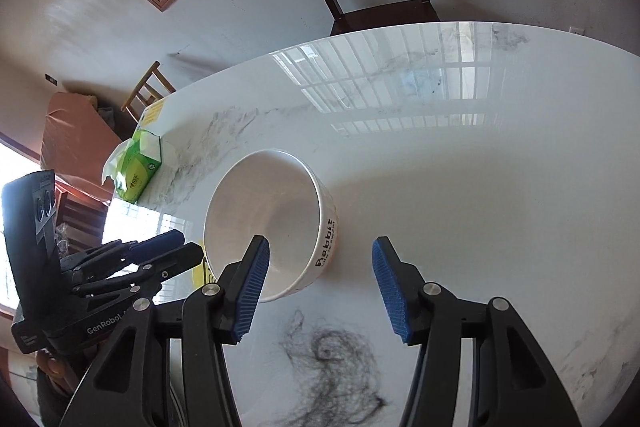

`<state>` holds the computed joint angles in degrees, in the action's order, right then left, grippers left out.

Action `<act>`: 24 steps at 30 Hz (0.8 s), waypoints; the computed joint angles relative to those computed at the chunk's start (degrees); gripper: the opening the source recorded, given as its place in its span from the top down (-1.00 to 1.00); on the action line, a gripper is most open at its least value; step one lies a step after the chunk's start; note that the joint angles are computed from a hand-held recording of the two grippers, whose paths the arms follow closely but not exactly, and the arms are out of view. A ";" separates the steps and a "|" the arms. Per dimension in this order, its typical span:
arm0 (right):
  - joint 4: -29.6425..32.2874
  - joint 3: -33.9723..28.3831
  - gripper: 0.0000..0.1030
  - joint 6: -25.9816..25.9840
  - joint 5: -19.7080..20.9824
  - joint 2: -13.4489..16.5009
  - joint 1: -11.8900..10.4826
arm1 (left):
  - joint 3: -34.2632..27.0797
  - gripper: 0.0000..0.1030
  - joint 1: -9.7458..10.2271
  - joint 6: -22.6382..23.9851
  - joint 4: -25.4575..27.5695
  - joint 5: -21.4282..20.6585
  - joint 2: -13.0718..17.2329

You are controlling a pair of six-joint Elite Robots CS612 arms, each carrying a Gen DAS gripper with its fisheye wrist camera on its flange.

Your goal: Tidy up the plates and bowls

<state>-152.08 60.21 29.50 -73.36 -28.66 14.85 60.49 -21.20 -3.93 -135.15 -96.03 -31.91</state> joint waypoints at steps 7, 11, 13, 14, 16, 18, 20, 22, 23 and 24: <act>10.78 -7.62 0.71 -2.63 -2.00 3.67 0.80 | -5.31 0.78 -0.81 -4.91 7.76 2.46 3.79; 12.46 -8.84 0.79 -4.71 -3.69 4.21 1.25 | -2.81 0.81 -1.63 -7.03 6.06 6.57 2.14; 13.20 -8.68 0.82 -4.85 -4.20 3.84 1.40 | -1.53 0.81 -1.62 -7.14 6.63 6.08 0.89; 12.92 -7.96 0.82 -4.71 -3.76 3.41 1.35 | -0.19 0.80 -1.67 -6.89 5.88 6.14 -0.07; 11.91 -5.91 0.82 -3.77 -2.19 2.12 1.16 | 2.79 0.80 -1.87 -6.13 4.34 6.55 -2.22; 10.83 -3.57 0.81 -3.85 -1.29 0.49 1.25 | 5.86 0.79 -1.84 -6.11 3.59 5.40 -4.47; 10.13 -1.03 0.80 -4.17 -0.71 -1.43 1.47 | 9.46 0.78 -2.01 -6.00 1.59 5.17 -6.84; 9.52 1.60 0.79 -4.54 -0.21 -3.47 1.77 | 12.57 0.79 -1.97 -6.44 0.36 4.23 -9.02; 8.73 3.17 0.78 -4.41 0.40 -4.53 1.84 | 14.21 0.79 -1.91 -6.77 -0.27 3.71 -10.17; 7.69 4.81 0.78 -4.10 0.98 -5.61 1.96 | 15.85 0.79 -1.96 -6.99 -1.18 3.57 -11.31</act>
